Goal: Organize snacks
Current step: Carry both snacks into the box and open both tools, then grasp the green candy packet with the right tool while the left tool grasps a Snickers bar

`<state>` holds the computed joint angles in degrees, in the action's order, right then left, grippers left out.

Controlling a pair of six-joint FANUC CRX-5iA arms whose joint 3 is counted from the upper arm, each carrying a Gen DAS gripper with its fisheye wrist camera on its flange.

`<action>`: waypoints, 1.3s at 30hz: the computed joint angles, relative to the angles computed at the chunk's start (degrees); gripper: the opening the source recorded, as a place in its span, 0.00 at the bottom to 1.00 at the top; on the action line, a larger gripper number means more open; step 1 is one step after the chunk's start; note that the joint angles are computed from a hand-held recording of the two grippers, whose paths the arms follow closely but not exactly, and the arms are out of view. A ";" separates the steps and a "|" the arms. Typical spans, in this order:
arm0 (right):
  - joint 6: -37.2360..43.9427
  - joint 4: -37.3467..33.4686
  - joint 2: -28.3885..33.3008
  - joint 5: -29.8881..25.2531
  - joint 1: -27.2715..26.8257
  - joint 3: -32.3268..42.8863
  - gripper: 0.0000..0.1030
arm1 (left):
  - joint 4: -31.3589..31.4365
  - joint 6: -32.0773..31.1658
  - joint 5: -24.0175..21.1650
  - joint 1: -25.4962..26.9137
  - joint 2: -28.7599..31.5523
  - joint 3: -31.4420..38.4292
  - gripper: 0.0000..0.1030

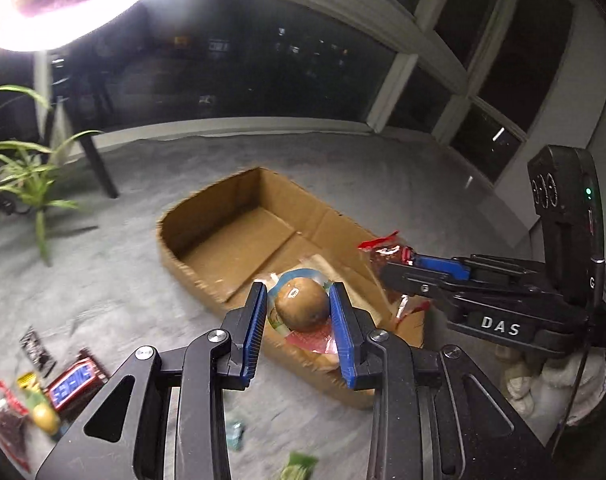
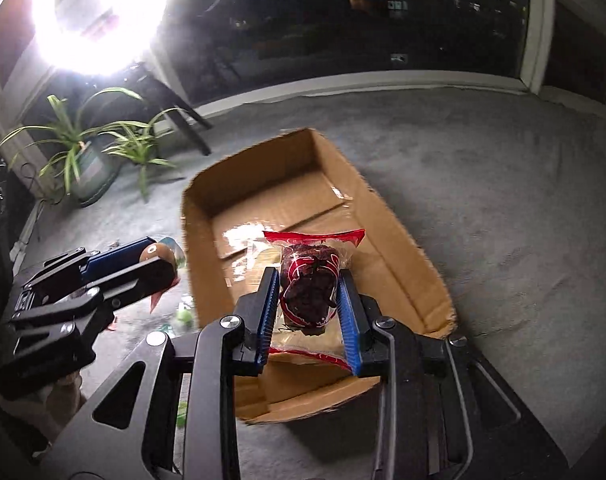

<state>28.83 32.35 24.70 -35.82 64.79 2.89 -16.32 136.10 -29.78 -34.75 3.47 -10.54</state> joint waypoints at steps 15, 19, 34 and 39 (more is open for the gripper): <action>-2.61 1.37 0.28 -0.76 -0.74 -0.76 0.52 | 3.10 -4.36 -1.91 -1.11 4.78 4.76 0.34; -2.39 1.93 -0.36 -0.46 -0.10 -1.09 0.52 | 2.58 -3.96 -1.96 -0.94 3.17 3.75 0.35; 9.30 -5.64 -2.95 2.36 5.27 -1.10 0.52 | -5.52 5.69 -9.64 -0.54 -13.61 -6.80 0.35; 17.67 -13.21 -2.36 0.31 7.18 0.89 0.52 | -4.99 6.29 -13.71 -1.00 -18.65 -11.72 0.35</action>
<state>46.50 19.14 22.34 -35.51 71.97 3.78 -21.31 142.39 -43.49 -35.75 -15.18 -22.26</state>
